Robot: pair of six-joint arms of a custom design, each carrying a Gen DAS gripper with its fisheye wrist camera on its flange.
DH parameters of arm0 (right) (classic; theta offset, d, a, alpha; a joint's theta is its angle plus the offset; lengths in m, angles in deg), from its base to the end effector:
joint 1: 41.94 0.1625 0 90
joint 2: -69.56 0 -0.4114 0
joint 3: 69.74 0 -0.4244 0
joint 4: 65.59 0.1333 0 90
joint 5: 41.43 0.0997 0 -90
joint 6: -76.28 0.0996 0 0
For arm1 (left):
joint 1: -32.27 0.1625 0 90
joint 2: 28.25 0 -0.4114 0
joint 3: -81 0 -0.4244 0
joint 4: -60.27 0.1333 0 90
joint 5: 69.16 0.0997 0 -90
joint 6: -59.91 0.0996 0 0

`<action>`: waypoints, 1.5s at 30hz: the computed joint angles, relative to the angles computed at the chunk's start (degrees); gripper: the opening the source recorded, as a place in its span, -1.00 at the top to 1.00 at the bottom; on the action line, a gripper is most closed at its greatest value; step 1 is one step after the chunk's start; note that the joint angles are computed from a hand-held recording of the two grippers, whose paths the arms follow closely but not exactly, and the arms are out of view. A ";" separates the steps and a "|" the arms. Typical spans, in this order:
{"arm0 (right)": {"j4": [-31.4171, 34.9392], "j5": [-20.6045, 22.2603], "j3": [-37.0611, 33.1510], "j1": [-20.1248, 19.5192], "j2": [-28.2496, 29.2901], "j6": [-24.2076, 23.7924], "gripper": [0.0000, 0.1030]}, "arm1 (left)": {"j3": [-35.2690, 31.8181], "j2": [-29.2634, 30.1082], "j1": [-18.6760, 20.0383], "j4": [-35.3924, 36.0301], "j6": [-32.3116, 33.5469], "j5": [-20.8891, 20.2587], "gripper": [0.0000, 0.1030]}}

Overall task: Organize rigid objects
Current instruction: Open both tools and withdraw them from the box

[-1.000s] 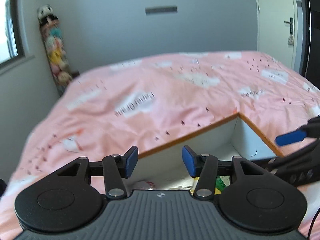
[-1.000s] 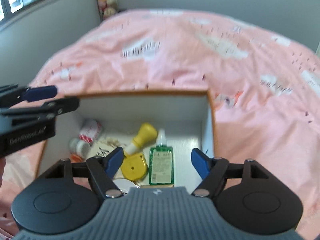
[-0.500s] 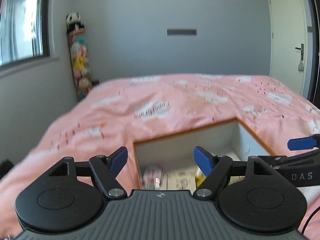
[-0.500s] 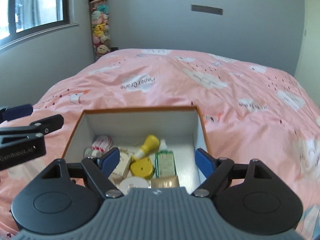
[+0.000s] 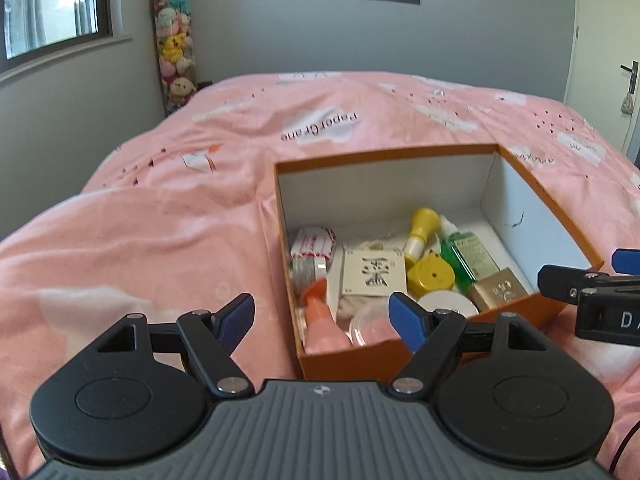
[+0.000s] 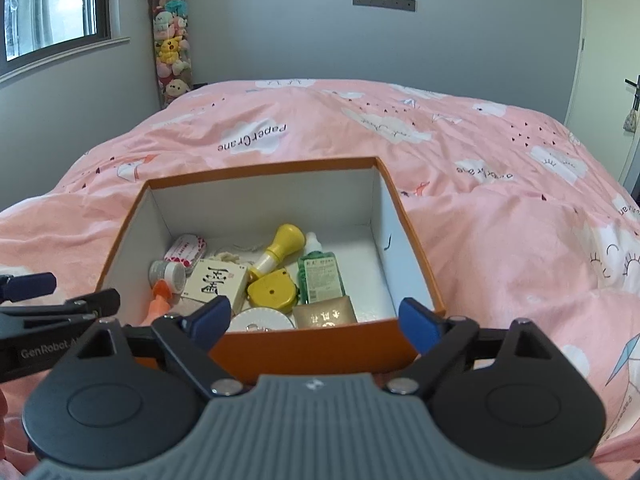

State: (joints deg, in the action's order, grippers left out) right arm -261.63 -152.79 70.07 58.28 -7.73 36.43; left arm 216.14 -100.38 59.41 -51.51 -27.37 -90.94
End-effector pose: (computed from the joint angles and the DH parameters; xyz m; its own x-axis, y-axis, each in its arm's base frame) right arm 0.1705 -0.3986 0.1887 -0.6554 -0.3946 0.6440 -0.7146 0.6002 -0.3594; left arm -0.2258 -0.3695 0.0824 -0.6507 -0.3138 -0.6915 0.4067 0.6250 -0.6663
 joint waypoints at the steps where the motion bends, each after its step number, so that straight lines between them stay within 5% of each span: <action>1: 0.16 -0.11 -0.07 -0.12 0.26 -0.19 -0.74 | -0.05 0.24 0.24 -0.72 0.64 -0.49 -0.74; 12: 2.72 -3.08 -1.71 -0.99 3.12 1.43 -0.74 | -0.14 1.41 0.74 -4.26 4.64 -2.03 -0.74; 45: 5.09 -3.09 -2.21 -1.47 2.94 2.25 -0.75 | -0.32 1.58 0.98 -5.95 7.49 -3.11 -0.75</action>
State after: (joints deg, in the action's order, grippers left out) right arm -256.54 -155.88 67.86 56.81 -4.79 38.68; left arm 215.82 -98.80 60.39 -57.46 -19.87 -94.04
